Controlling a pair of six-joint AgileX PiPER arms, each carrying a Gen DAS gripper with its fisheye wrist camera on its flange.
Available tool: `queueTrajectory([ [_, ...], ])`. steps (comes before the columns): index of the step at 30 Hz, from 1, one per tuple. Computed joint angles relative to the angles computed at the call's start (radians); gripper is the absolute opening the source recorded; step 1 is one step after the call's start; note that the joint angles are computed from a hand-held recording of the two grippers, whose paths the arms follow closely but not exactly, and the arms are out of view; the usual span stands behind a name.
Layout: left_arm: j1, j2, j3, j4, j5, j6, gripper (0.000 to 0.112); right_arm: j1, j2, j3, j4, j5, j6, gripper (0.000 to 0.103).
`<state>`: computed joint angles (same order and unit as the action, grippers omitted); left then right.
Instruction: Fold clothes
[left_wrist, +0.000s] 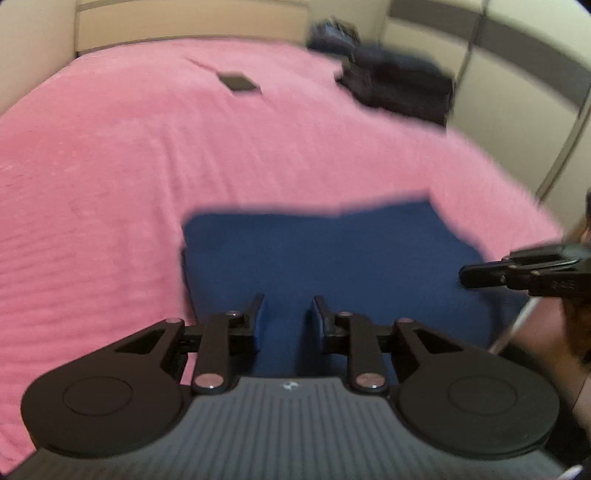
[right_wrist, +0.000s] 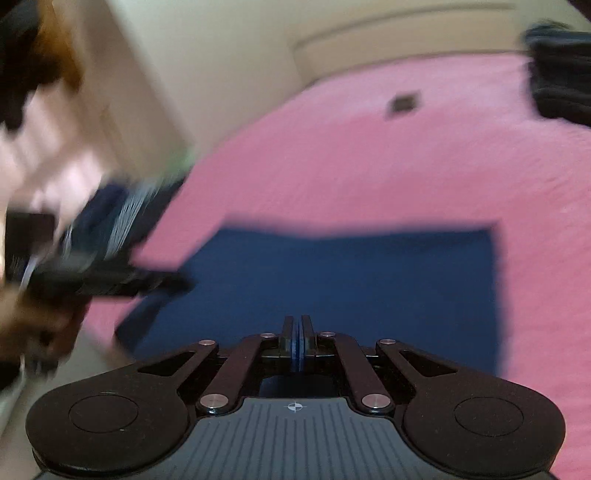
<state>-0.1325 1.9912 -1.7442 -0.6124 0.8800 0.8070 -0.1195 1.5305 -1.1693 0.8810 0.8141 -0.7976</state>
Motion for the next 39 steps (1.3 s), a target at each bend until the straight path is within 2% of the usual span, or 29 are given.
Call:
queueTrajectory([
  [1, -0.010, -0.016, 0.045, 0.002, -0.044, 0.030, 0.023, -0.004, -0.013, 0.021, -0.010, -0.009, -0.021, 0.001],
  [3, -0.011, -0.028, 0.074, -0.012, -0.073, 0.053, 0.023, -0.016, -0.041, 0.057, -0.047, -0.023, -0.046, 0.001],
  [6, -0.018, -0.022, 0.051, 0.013, -0.066, 0.033, 0.023, -0.074, -0.091, 0.081, -0.193, -0.022, 0.023, 0.001],
  [9, -0.021, -0.039, 0.060, 0.022, -0.073, 0.027, 0.023, -0.106, -0.161, 0.118, -0.263, -0.032, 0.076, 0.001],
  [12, -0.013, -0.117, 0.133, -0.003, -0.089, 0.041, 0.020, -0.111, -0.255, 0.166, -0.213, -0.019, 0.038, 0.001],
  [14, -0.004, -0.179, 0.200, -0.040, -0.087, 0.086, 0.021, -0.066, -0.293, 0.196, -0.215, -0.032, 0.036, 0.001],
  [16, -0.004, -0.216, 0.251, -0.039, -0.085, 0.105, 0.021, -0.013, -0.278, 0.211, -0.244, -0.062, 0.072, 0.001],
  [18, -0.012, -0.229, 0.307, -0.021, -0.116, 0.117, 0.021, 0.000, -0.241, 0.211, -0.258, -0.071, 0.100, 0.001],
  [20, -0.004, -0.234, 0.344, -0.062, -0.140, 0.148, 0.021, -0.007, -0.229, 0.196, -0.266, -0.054, 0.111, 0.001],
  [23, 0.000, -0.232, 0.336, -0.066, -0.134, 0.118, 0.021, 0.013, -0.245, 0.169, -0.311, -0.047, 0.161, 0.001],
  [24, -0.004, -0.230, 0.335, -0.059, -0.139, 0.115, 0.021, 0.024, -0.252, 0.165, -0.324, -0.052, 0.170, 0.006],
  [25, -0.008, -0.230, 0.336, -0.054, -0.146, 0.115, 0.021, 0.034, -0.255, 0.166, -0.334, -0.061, 0.176, 0.015],
  [26, -0.012, -0.230, 0.340, -0.052, -0.157, 0.117, 0.021, 0.045, -0.258, 0.171, -0.337, -0.078, 0.184, 0.056],
  [27, -0.015, -0.232, 0.344, -0.051, -0.164, 0.119, 0.021, 0.056, -0.262, 0.175, -0.341, -0.095, 0.192, 0.076],
  [33, -0.002, -0.253, 0.353, -0.073, -0.155, 0.118, 0.021, 0.121, -0.231, 0.128, -0.300, -0.135, 0.192, 0.076],
  [37, 0.021, -0.268, 0.370, -0.078, -0.146, 0.120, 0.021, 0.189, -0.154, 0.074, -0.191, -0.163, 0.116, 0.076],
  [39, 0.030, -0.259, 0.389, -0.092, -0.153, 0.144, 0.022, 0.231, -0.097, 0.050, -0.210, -0.179, 0.117, 0.076],
])
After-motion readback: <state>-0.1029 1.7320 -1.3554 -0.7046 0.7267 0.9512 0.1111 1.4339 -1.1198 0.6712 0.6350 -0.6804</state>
